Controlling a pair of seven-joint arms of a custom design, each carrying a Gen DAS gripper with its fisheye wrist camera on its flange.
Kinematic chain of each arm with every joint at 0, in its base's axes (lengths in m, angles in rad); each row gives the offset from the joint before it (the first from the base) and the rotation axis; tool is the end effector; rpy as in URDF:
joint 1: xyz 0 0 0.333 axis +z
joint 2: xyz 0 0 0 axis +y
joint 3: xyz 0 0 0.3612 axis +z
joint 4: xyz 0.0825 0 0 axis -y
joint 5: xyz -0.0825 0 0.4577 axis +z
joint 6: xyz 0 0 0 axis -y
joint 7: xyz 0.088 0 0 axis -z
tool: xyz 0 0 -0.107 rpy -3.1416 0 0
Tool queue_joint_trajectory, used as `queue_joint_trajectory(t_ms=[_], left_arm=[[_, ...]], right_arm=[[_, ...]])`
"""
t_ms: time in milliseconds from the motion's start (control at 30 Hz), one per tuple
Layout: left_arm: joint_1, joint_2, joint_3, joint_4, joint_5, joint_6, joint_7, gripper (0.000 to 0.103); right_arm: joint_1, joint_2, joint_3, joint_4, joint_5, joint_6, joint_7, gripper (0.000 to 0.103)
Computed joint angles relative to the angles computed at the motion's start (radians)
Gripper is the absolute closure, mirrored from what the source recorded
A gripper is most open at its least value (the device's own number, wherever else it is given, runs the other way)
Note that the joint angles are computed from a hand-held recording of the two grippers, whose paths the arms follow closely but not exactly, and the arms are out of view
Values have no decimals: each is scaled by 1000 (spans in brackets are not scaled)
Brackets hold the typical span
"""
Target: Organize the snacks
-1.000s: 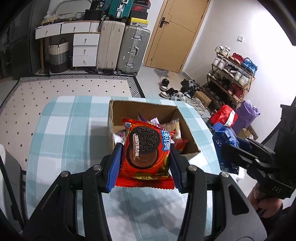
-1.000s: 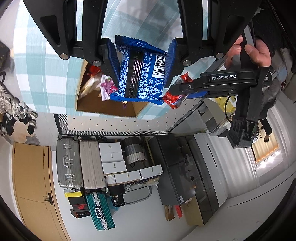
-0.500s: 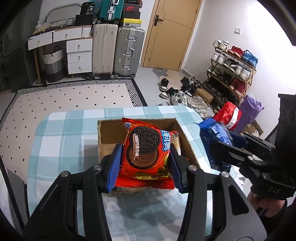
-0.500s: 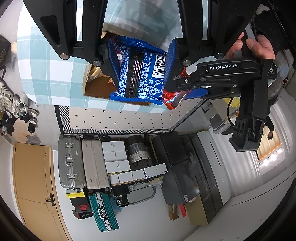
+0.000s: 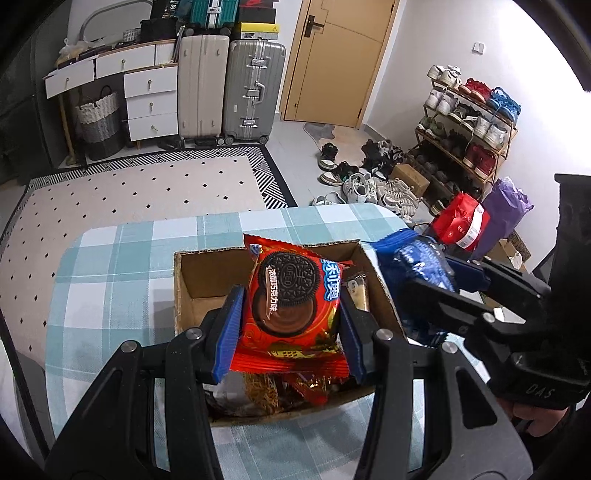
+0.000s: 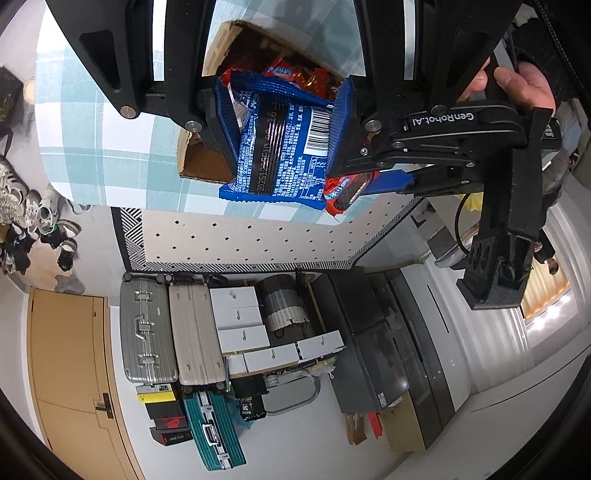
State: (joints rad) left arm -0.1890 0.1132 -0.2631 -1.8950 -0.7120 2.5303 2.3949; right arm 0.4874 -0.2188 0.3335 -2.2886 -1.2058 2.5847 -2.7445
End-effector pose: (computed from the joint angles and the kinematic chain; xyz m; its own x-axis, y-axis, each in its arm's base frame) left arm 0.6357 -0.2938 0.5146 -0.7409 -0.6432 0.1933 -0.5837 0.4745 -0.6589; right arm 0.3705 0.4328 0.4886 -0.0607 -0.9587 -0.2777 -0.5496 0.2644 -0.7925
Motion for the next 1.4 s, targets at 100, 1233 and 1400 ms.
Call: queue_joint_trajectory(t_ms=[100, 1233, 1400], left_arm=[[2, 24, -2, 21, 5, -32, -2, 58], [-55, -306, 116, -271, -153, 125, 132, 19], [-93, -393, 163, -341, -190, 144, 163, 15]], right_arm=[[-8, 18, -10, 1, -14, 19, 9, 59], [84, -91, 115, -7, -20, -248, 40, 17], [115, -102, 146, 2, -21, -318, 55, 12]])
